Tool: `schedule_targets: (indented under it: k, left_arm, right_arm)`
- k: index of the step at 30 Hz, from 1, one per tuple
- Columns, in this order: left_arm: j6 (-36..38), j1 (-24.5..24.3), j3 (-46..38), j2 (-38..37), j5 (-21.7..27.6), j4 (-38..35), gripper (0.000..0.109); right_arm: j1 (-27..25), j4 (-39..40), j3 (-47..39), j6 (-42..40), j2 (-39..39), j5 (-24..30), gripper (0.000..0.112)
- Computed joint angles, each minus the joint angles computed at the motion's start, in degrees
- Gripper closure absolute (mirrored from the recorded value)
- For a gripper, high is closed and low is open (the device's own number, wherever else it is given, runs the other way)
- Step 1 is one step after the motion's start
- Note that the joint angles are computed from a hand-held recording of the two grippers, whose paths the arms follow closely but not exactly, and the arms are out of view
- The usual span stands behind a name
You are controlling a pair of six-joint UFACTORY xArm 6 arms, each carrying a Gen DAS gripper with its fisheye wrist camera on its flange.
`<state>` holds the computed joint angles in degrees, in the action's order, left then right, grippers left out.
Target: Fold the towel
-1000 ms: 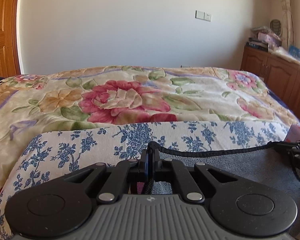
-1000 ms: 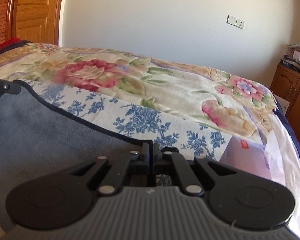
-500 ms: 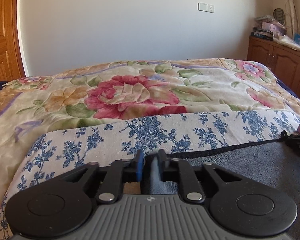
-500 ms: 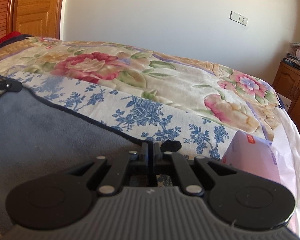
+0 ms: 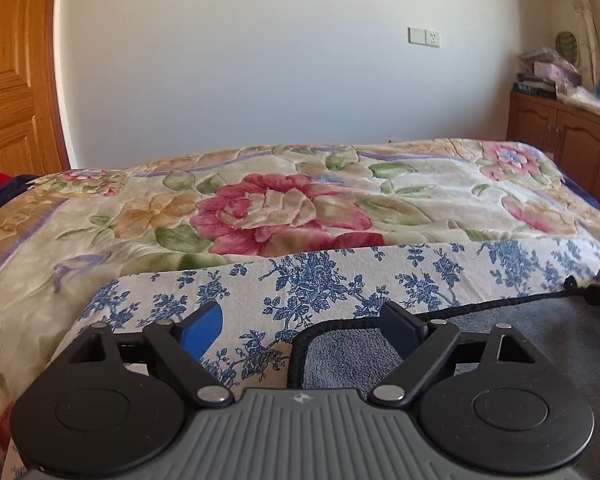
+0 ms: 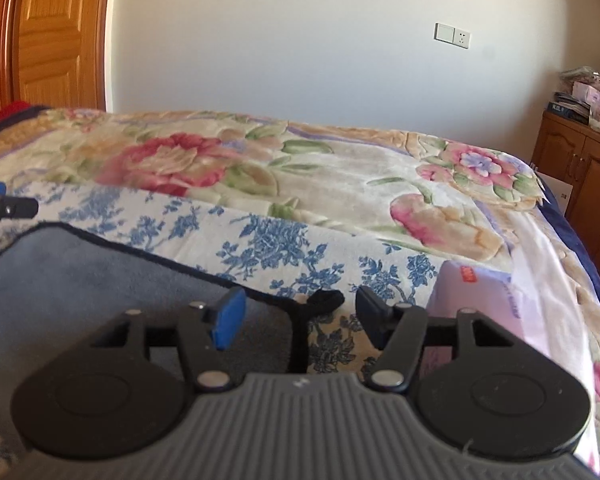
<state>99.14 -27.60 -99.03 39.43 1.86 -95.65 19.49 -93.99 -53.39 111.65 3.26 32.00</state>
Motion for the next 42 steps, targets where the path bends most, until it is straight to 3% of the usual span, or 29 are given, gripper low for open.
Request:
schedule_targets:
  k: [16, 20, 27, 38, 42]
  left_arm:
    - [4.5, -1.0, 16.1, -17.6, -1.6, -3.4, 0.011]
    - [7.6, -1.3, 19.4, -21.8, -2.0, -5.7, 0.009]
    - [9.1, -2.0, 25.5, -28.9, -2.5, -6.6, 0.006]
    - [7.7, -2.4, 36.1, -41.3, -1.4, -5.1, 0.006]
    - [5.3, -2.3, 39.9, -45.5, -0.8, -3.1, 0.006]
  right_arm:
    - [7.2, 8.7, 5.2, -6.3, -11.5, 4.8, 0.045]
    - [9.7, 10.5, 6.2, -7.0, -14.2, 7.3, 0.035]
    - [14.2, 13.1, 8.0, -8.4, -18.9, 12.4, 0.03]
    - [22.3, 16.3, 9.3, -9.8, -24.2, 21.3, 0.02]
    - [25.7, 16.8, 9.4, -9.6, -25.3, 24.5, 0.009]
